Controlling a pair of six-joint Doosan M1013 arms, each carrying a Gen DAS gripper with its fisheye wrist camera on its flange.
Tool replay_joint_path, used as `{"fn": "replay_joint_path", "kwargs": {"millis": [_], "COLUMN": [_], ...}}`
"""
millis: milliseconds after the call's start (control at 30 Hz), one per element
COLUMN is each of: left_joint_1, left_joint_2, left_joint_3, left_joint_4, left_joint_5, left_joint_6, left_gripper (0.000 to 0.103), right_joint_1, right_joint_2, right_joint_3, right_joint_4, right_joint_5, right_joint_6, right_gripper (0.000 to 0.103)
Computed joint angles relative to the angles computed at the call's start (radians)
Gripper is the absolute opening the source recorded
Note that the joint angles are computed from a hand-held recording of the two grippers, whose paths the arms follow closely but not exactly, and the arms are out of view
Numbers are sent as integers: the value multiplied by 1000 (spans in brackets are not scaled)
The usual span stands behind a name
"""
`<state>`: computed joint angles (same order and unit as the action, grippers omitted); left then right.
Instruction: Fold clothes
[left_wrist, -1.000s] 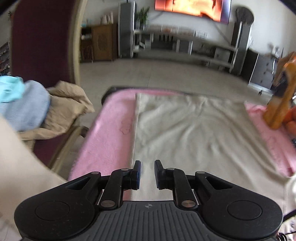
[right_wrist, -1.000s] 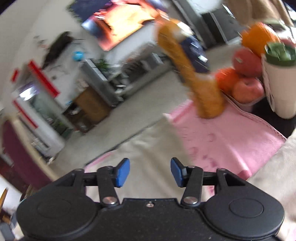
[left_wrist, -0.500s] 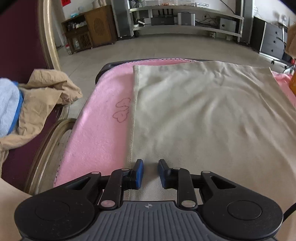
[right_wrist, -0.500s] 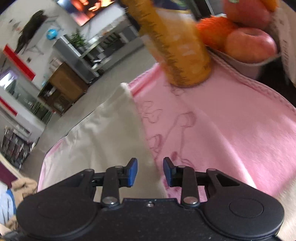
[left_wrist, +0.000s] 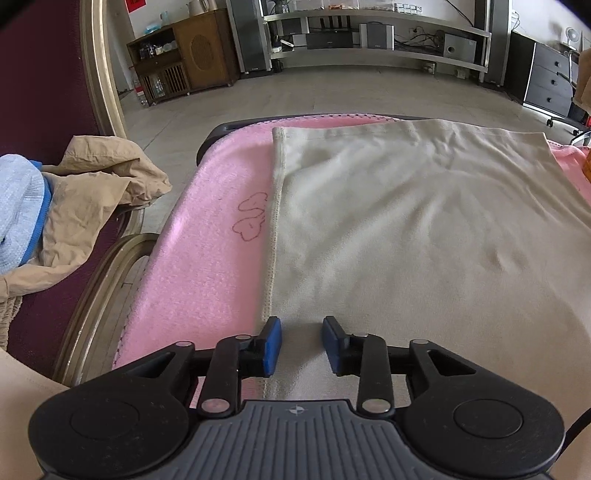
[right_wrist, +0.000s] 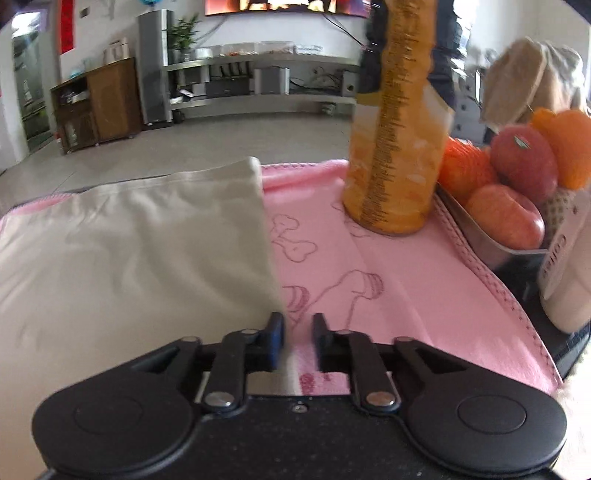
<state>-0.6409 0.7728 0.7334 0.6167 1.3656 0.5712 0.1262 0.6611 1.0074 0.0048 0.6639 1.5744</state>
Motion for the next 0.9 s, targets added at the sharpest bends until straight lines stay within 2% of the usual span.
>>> {"fn": "replay_joint_path", "kwargs": {"millis": [133, 200, 233, 333, 367, 400, 500, 567, 633, 667, 700, 733, 800, 833, 900], "left_joint_1": [-2, -3, 0, 21, 30, 39, 55, 56, 53, 50, 48, 45, 42, 39, 34], "left_joint_2": [-12, -18, -16, -4, 3, 10, 52, 79, 99, 108, 118, 129, 140, 163, 217], "left_joint_3": [18, 27, 22, -2, -12, -22, -79, -109, -128, -140, -152, -165, -183, -231, -343], "left_joint_4": [35, 73, 87, 68, 39, 10, -65, -51, 8, 44, 78, 111, 148, 164, 201], "left_joint_5": [-23, -47, -65, -134, -160, -186, -223, -230, -215, -186, -157, -126, -72, 5, 163], "left_joint_6": [-56, -99, -116, -182, -184, -186, -112, -84, -92, -115, -136, -155, -180, -172, -144], "left_gripper": [29, 25, 25, 23, 23, 23, 24, 26, 29, 27, 27, 23, 16, 16, 16], "right_joint_1": [-28, -42, -50, -86, -97, -107, -119, -118, -117, -116, -119, -123, -121, -119, -113], "right_joint_2": [6, -2, -2, 13, 32, 52, 127, 176, 218, 234, 237, 236, 200, 181, 149], "right_joint_3": [-24, -13, -11, -18, -38, -59, -143, -194, -241, -258, -251, -242, -183, -157, -115], "right_joint_4": [123, 214, 281, 640, 751, 852, 1054, 1140, 1162, 1146, 1163, 1173, 1121, 1066, 932], "right_joint_5": [37, 4, -7, 33, 87, 143, 291, 352, 396, 402, 386, 360, 205, 137, 6], "right_joint_6": [22, 22, 5, -115, -151, -175, -186, -203, -199, -196, -233, -259, -294, -272, -199], "right_gripper": [25, 26, 26, 26, 28, 34, 40, 40, 41, 32, 22, 18, 14, 4, 0]}}
